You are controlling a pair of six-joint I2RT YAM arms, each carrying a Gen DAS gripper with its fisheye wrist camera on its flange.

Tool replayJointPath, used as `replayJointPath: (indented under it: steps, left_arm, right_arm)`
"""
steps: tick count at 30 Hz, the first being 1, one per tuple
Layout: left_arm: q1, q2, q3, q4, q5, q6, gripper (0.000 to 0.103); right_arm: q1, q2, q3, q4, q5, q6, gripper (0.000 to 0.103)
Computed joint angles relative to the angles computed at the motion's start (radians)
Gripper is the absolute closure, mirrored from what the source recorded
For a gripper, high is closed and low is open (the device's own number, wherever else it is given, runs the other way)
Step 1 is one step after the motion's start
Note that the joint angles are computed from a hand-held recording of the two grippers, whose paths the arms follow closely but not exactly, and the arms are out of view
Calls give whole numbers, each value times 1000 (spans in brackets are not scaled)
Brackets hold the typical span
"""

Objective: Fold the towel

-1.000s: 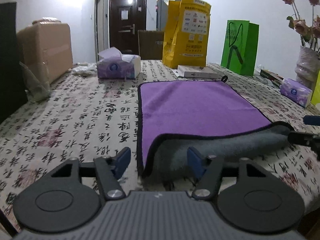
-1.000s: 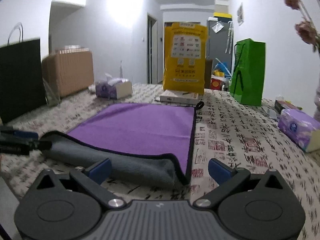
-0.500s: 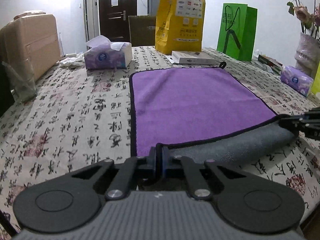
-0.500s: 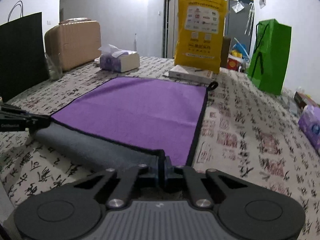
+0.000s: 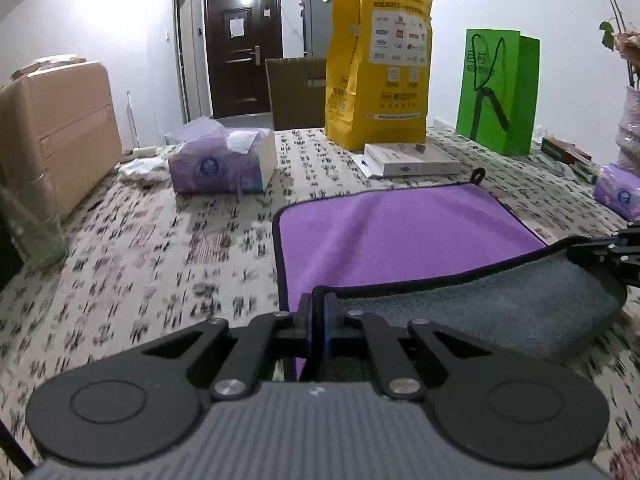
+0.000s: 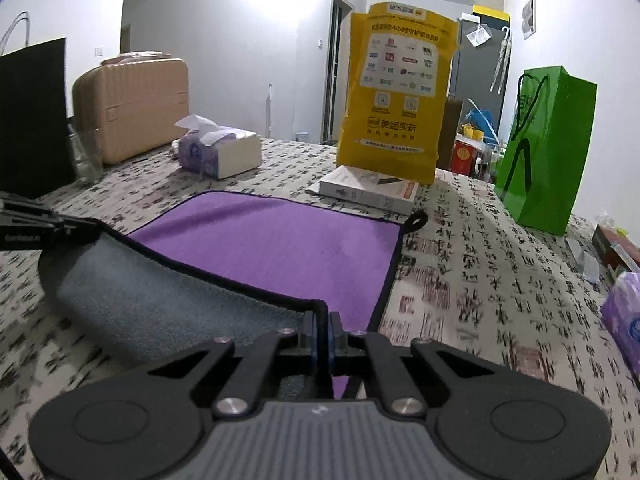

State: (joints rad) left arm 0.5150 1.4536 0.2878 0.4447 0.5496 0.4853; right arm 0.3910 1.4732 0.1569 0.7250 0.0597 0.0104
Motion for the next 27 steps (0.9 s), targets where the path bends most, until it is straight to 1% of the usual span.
replayJointPath:
  steps: [7, 10, 14, 19, 27]
  left_arm:
    - [-82, 128, 162, -29, -55, -79, 97]
    - [-111, 179, 221, -20, -78, -109, 97]
    - [-139, 243, 303, -37, -102, -144, 97]
    - [-159, 312, 403, -81, -124, -161, 97]
    - [-193, 390, 507, -105, -153, -172, 97]
  right_arm:
    - [-89, 148, 149, -2, -79, -39, 99]
    - [-110, 188, 210, -17, -95, -51, 99]
    - [-132, 246, 295, -36, -108, -64, 99]
    - [-152, 311, 381, -54, -121, -77, 99]
    - [-170, 405, 493, -78, -134, -80, 99]
